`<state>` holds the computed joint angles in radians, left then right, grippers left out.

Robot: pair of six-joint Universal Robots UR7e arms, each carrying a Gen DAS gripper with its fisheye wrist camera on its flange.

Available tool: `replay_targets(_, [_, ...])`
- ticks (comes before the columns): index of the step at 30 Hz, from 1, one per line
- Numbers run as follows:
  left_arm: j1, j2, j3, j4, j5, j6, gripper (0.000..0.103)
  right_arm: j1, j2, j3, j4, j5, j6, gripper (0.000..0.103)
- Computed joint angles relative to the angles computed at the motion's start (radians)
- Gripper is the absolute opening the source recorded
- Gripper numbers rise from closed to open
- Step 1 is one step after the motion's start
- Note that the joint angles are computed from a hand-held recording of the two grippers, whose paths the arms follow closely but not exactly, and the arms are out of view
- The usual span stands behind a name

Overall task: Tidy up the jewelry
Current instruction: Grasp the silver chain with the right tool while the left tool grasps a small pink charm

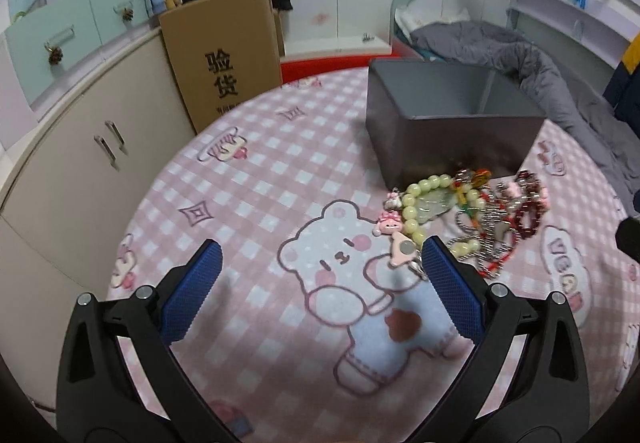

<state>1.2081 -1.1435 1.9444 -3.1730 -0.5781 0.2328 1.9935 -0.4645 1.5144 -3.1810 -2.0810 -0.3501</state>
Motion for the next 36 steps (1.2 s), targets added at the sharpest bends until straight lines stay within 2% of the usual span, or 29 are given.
replay_targets(4, [0.03, 0.036, -0.054, 0.086, 0.002, -0.026, 0.098, -0.014, 0.015, -0.028, 0.033, 0.005, 0.004, 0.096])
replay_targets(8, [0.04, 0.042, -0.076, 0.119, -0.028, -0.037, 0.097, -0.021, 0.027, -0.054, 0.064, 0.012, 0.005, 0.096])
replay_targets(9, [0.044, 0.041, -0.083, 0.14, -0.046, -0.043, 0.094, -0.022, 0.029, -0.06, 0.071, 0.017, 0.005, 0.096])
replay_targets(11, [0.049, 0.037, -0.087, 0.151, -0.081, -0.043, 0.083, -0.024, 0.034, -0.072, 0.087, 0.026, 0.003, 0.096])
replay_targets(12, [0.051, 0.029, -0.082, 0.156, -0.114, -0.039, 0.073, -0.024, 0.035, -0.074, 0.091, 0.029, 0.002, 0.096])
replay_targets(13, [0.05, 0.024, -0.077, 0.159, -0.13, -0.035, 0.067, -0.024, 0.036, -0.077, 0.098, 0.034, 0.0, 0.096])
replay_targets(16, [0.05, 0.007, -0.069, 0.187, -0.189, -0.029, 0.036, -0.023, 0.039, -0.081, 0.108, 0.043, -0.004, 0.096])
replay_targets(17, [0.052, 0.0, -0.072, 0.211, -0.217, -0.038, 0.031, -0.022, 0.04, -0.081, 0.111, 0.044, -0.004, 0.096])
replay_targets(20, [0.05, 0.005, -0.073, 0.207, -0.221, -0.036, 0.029, -0.02, 0.04, -0.08, 0.112, 0.043, -0.003, 0.096])
replay_targets(21, [0.052, 0.006, -0.073, 0.204, -0.226, -0.041, 0.033, -0.02, 0.039, -0.078, 0.111, 0.042, -0.003, 0.096])
replay_targets(22, [0.051, 0.009, -0.074, 0.202, -0.217, -0.041, 0.042, -0.019, 0.039, -0.079, 0.111, 0.038, -0.002, 0.096])
replay_targets(24, [0.054, 0.012, -0.071, 0.186, -0.223, -0.035, 0.042, -0.02, 0.039, -0.079, 0.113, 0.036, 0.001, 0.096])
replay_targets(26, [0.062, 0.008, -0.076, 0.198, -0.261, -0.024, 0.029, -0.017, 0.041, -0.082, 0.117, 0.033, 0.001, 0.096])
replay_targets(28, [0.07, -0.01, -0.069, 0.227, -0.323, -0.035, 0.007, -0.016, 0.042, -0.084, 0.12, 0.032, -0.002, 0.096])
replay_targets(33, [0.072, -0.033, -0.042, 0.227, -0.368, -0.024, 0.007, -0.013, 0.046, -0.088, 0.128, 0.033, -0.006, 0.096])
replay_targets(36, [0.071, -0.048, -0.029, 0.223, -0.368, -0.021, 0.007, -0.012, 0.049, -0.091, 0.136, 0.036, -0.009, 0.096])
